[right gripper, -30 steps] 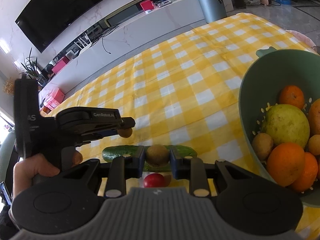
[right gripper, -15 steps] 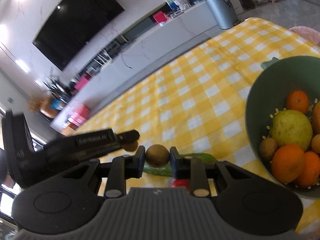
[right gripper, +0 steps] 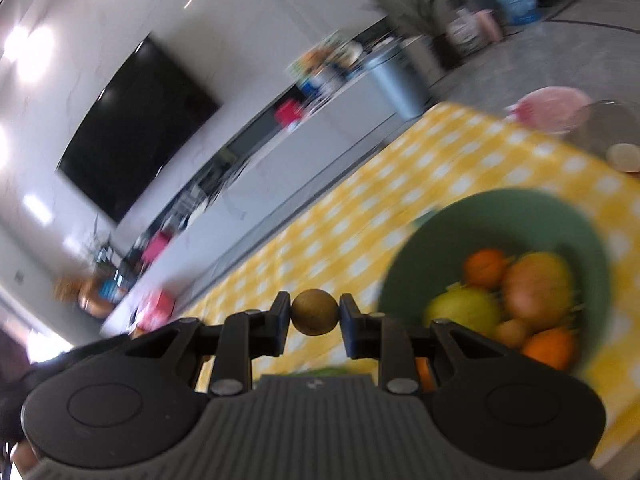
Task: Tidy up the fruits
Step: 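Carry both held kiwis over the green colander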
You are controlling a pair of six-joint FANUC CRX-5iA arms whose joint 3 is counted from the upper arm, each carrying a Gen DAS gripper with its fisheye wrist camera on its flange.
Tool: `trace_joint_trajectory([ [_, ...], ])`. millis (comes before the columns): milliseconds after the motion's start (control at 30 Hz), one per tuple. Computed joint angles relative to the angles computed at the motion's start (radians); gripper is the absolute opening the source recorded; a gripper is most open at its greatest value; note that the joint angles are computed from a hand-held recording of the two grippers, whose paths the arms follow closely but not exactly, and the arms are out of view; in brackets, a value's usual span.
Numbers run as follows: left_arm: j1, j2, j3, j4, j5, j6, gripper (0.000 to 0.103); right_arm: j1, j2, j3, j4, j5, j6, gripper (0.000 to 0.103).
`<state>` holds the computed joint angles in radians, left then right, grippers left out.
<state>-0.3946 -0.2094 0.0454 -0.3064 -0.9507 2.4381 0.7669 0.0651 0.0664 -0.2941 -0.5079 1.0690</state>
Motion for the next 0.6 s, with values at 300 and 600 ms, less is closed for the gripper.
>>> trace_joint_trajectory([
  [300, -0.034, 0.141, 0.069, 0.09, 0.093, -0.098, 0.029, -0.074, -0.036, -0.13, 0.105, 0.101, -0.225, 0.023],
  [600, -0.012, 0.225, 0.063, 0.189, 0.15, -0.162, 0.029, -0.07, 0.068, -0.076, 0.214, 0.097, -0.32, 0.023],
])
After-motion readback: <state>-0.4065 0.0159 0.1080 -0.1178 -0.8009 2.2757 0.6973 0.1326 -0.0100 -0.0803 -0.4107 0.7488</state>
